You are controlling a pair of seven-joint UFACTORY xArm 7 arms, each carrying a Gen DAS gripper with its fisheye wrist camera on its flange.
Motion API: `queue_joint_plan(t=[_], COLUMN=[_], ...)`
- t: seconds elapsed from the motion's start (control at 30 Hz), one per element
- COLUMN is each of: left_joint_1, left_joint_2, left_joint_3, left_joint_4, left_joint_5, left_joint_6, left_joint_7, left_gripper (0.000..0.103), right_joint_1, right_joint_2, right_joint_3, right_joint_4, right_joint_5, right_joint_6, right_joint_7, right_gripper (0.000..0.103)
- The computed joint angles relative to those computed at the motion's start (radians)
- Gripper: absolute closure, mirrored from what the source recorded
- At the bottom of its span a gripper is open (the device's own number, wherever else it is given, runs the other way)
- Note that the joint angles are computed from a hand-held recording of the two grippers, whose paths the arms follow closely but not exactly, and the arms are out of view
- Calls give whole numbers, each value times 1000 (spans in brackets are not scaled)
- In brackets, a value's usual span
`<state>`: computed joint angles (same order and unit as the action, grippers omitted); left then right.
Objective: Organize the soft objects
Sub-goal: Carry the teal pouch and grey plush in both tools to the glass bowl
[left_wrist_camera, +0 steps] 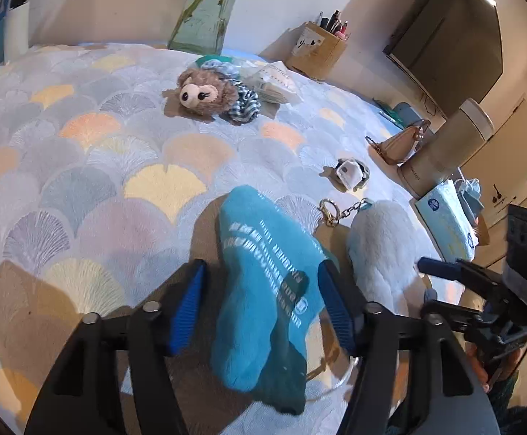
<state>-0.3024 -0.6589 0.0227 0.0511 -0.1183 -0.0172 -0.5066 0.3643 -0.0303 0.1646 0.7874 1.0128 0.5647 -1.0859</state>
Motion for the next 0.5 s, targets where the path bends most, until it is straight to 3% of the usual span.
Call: queue_joint_plan(t=[0.07, 0.13, 0.2, 0.23, 0.27, 0.3, 0.37, 0.4, 0.5], left_joint_1=[5, 21, 28, 39, 40, 41, 77, 84, 90], left_joint_2=[32, 60, 93, 100, 105, 106, 90, 76, 15], left_joint_3=[-16, -47, -73, -91, -102, -112, -170, -187, -214], left_joint_4=[14, 27, 46, 51, 54, 56, 56, 54, 46], left_joint_5=[2, 5, 16, 21, 27, 31, 45, 53, 72], left_joint_6=[-20, -33, -33, -31, -36, -39, -36, -36, -27], left_joint_7=[-10, -27, -38, -46, -51, -57, -82, -90, -114], left_gripper=[44, 52, 75, 80, 91, 92, 93, 93, 93], right_joint_1=[-3, 6, 25, 36, 52, 64, 94, 99, 97], right_joint_2=[59, 66, 69, 68, 62, 61, 42, 37, -1], right_joint_3=[3, 30, 53, 63, 77, 84, 101, 98, 72], right_joint_4=[41, 37, 33, 28, 16, 10, -17, -20, -29], right_joint_5=[6, 73, 100, 113, 128, 129, 142, 161, 235], right_joint_6=[33, -22, -75, -103, -142, -172, -239, -240, -203], right_joint_7=[21, -20, -26, -34, -58, -73, -113, -133, -185], right_gripper=[11, 5, 4, 4, 11, 27, 47, 53, 55])
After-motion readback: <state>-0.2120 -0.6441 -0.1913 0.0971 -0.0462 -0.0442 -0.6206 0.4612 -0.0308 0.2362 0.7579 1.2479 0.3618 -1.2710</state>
